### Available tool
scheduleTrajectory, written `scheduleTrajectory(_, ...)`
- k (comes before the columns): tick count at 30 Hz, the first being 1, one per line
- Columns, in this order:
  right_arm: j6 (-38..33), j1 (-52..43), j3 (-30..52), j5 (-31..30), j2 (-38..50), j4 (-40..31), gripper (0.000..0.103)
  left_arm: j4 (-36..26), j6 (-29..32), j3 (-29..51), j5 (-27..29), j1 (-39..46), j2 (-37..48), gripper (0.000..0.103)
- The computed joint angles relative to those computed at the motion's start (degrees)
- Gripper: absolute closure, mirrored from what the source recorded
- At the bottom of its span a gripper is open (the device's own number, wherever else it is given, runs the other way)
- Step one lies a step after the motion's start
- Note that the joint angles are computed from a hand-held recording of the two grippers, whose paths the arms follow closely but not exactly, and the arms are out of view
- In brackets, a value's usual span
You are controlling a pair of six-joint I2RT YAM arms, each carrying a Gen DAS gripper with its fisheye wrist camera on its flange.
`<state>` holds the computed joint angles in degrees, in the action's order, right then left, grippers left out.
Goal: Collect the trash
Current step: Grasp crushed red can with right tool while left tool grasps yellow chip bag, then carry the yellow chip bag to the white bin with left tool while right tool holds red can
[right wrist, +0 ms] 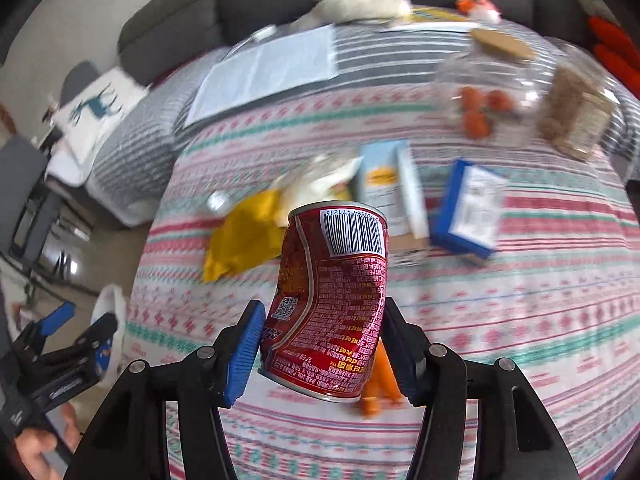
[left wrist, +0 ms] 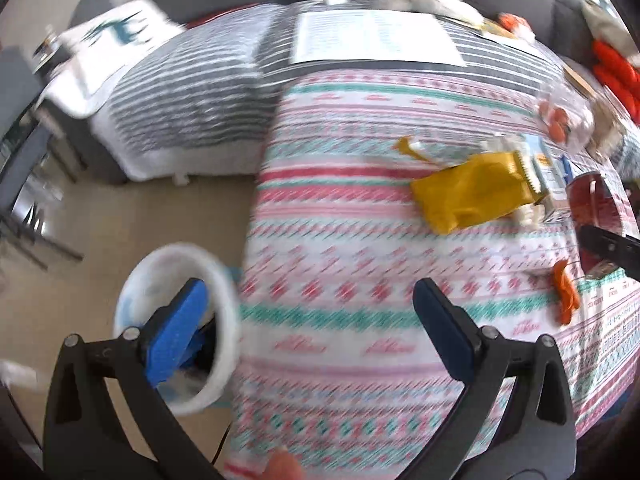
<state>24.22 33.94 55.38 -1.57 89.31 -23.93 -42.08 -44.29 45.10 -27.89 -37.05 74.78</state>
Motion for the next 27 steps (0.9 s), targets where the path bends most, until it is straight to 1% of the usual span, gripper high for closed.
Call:
scheduleTrajectory(1, -0.36, -1.36, -0.6, -0.34, -0.67, -0.12, 0.044, 1.4, 0.75, 1.32, -0.39, 0.02, 2.35, 0.001)
scheduleTrajectory(3, -1.22, -4.71, -1.34, -1.98, -1.02, -0.23, 0.044, 6.46, 4.3, 3.15, 0.89, 0.68, 6.51, 0.001)
scheduleTrajectory(5, -1.83, -7.5, -2.1, -3.65, -1.28, -0.12, 0.044, 11.63, 6.69, 4.38, 3.06, 1.83, 10.76, 0.007)
scheduleTrajectory(6, -2.06, -8.39, -2.39, -4.03, -1.35, -0.06, 0.044, 13.1, 7.1, 4.8, 4.15, 2.45, 12.25, 0.013)
scheduleTrajectory(7, -2.35, -9.16, -2.51, -4.25, -1.11, 0.06, 0.044, 15.25, 7.44, 5.17, 5.99, 3.52, 14.23, 0.02)
scheduleTrajectory(10, -4.85, -12.58, -2.88, -5.23, -1.27, -0.75, 0.044, 20.23, 6.96, 5.68, 11.38, 6.19, 17.85, 0.032)
scheduleTrajectory(12, -6.18, -13.75, -2.82, -5.3, -0.86, -0.84, 0.044, 22.66, 6.2, 6.19, 13.35, 6.28, 19.7, 0.034)
scheduleTrajectory(14, -7.5, -14.64, -2.57, -5.42, -0.09, -0.73, 0.044, 22.57, 6.47, 8.18, 13.44, 5.97, 22.43, 0.037)
scheduleTrajectory(15, -8.07, -15.04, -2.36, -5.41, 0.45, -0.76, 0.044, 22.29, 6.37, 8.78, 13.55, 5.8, 23.44, 0.042)
scheduleTrajectory(17, -8.62, -15.6, -2.4, -5.55, 1.12, -0.75, 0.044, 22.94, 5.93, 9.14, 15.58, 6.26, 24.9, 0.052)
scheduleTrajectory(19, -8.79, -16.16, -2.4, -5.93, 1.65, -0.87, 0.044, 23.85, 4.82, 8.54, 16.98, 6.54, 24.89, 0.066)
scheduleTrajectory(22, -9.19, -16.43, -2.5, -6.16, 1.08, -1.12, 0.044, 22.3, 4.18, 9.7, 15.8, 5.9, 25.55, 0.07)
scheduleTrajectory(24, -9.08, -16.03, -2.7, -6.05, 0.36, -1.09, 0.044, 21.02, 3.96, 10.4, 14.0, 5.28, 26.27, 0.078)
scheduleTrajectory(27, -8.92, -15.55, -3.1, -6.23, -0.93, -1.3, 0.044, 19.75, 3.52, 10.51, 13.45, 4.95, 25.83, 0.08)
